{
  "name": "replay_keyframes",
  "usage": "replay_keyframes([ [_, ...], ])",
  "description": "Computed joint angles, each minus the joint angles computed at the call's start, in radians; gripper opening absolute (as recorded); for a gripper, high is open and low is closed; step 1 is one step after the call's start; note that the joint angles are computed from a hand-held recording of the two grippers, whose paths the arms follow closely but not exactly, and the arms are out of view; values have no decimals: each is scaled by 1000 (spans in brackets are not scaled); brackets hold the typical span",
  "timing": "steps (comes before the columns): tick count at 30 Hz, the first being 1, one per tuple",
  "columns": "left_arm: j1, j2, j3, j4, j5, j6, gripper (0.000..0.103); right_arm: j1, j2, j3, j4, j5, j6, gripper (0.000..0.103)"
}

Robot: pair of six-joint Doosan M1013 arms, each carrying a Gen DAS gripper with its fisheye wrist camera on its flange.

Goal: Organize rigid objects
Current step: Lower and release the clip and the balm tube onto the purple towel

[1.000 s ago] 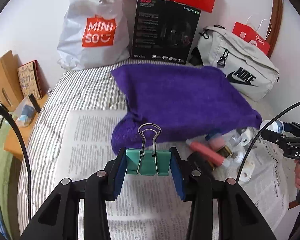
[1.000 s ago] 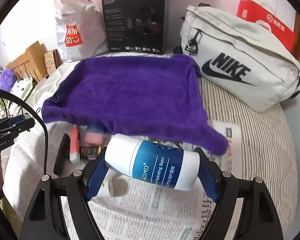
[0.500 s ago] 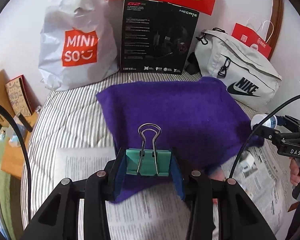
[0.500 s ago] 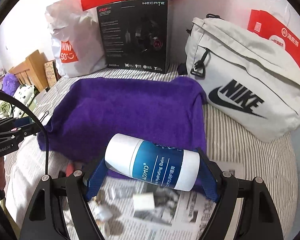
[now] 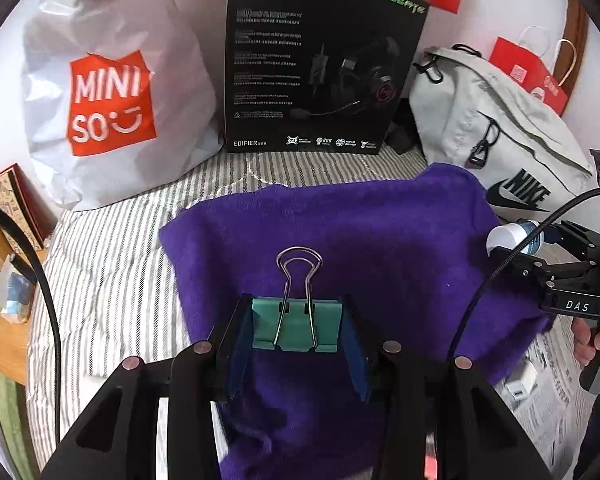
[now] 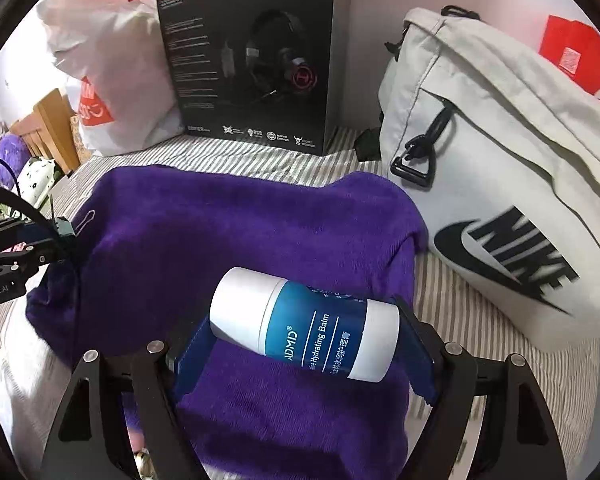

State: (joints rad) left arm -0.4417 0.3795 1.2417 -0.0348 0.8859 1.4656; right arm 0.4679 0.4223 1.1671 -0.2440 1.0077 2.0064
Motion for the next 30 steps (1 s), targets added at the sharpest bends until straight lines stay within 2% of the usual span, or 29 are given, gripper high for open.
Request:
replay_keyframes([
  [6,0,56,-65,1,49,19,40,-22,44,-51,55,25,-53,81],
  [15,3,122,-160,3,127,21,40,-31,117,-136,51,95,-111,81],
  [24,2,151,-189,17,169,11,40,-29,144,-163,42,126,-153,81],
  [30,-8,159,-205,55,202,20,40,-37,153,-178,89,154,-166,81],
])
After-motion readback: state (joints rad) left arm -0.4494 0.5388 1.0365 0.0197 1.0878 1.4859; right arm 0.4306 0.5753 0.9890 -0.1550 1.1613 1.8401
